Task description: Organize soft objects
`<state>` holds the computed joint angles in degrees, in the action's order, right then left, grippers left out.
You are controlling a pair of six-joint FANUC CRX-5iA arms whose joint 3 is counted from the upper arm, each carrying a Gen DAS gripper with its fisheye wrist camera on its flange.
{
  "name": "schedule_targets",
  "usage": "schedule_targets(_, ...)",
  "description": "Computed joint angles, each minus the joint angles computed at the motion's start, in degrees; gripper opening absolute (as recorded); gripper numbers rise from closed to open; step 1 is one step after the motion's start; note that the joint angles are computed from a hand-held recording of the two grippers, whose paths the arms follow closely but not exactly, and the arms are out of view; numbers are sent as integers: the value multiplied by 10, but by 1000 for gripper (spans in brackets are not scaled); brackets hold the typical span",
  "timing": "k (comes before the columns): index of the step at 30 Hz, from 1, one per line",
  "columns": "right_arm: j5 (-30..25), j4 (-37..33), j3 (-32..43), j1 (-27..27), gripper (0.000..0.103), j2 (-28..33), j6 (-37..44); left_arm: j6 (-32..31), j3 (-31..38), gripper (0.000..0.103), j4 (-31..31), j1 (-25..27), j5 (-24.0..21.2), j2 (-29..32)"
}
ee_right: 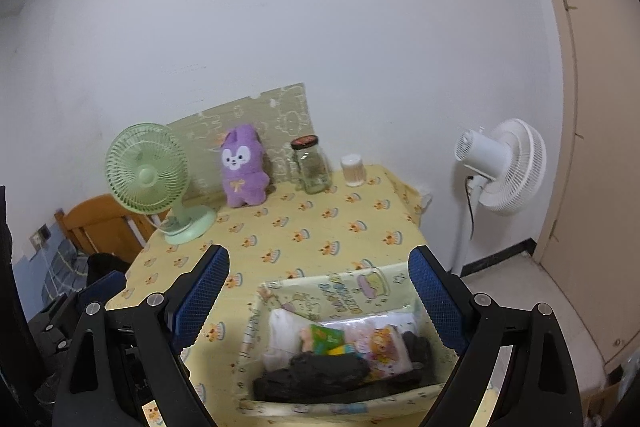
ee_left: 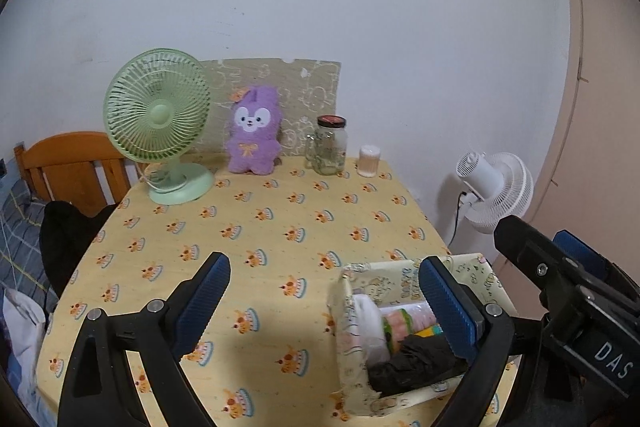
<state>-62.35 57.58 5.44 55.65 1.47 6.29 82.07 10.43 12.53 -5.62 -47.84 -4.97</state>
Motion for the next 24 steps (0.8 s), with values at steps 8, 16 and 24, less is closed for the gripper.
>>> schedule_targets(8,6,-4,52,8,93,37,36,-14,-15,96,26,38,8,-15)
schedule_targets(16,27,-3,116,15,93,82,83,-20,-19,96,18,72,29,-32)
schedule_targets(24,46,-12,171,23,93,121,120,-29,-35,96,30,111,40,-46)
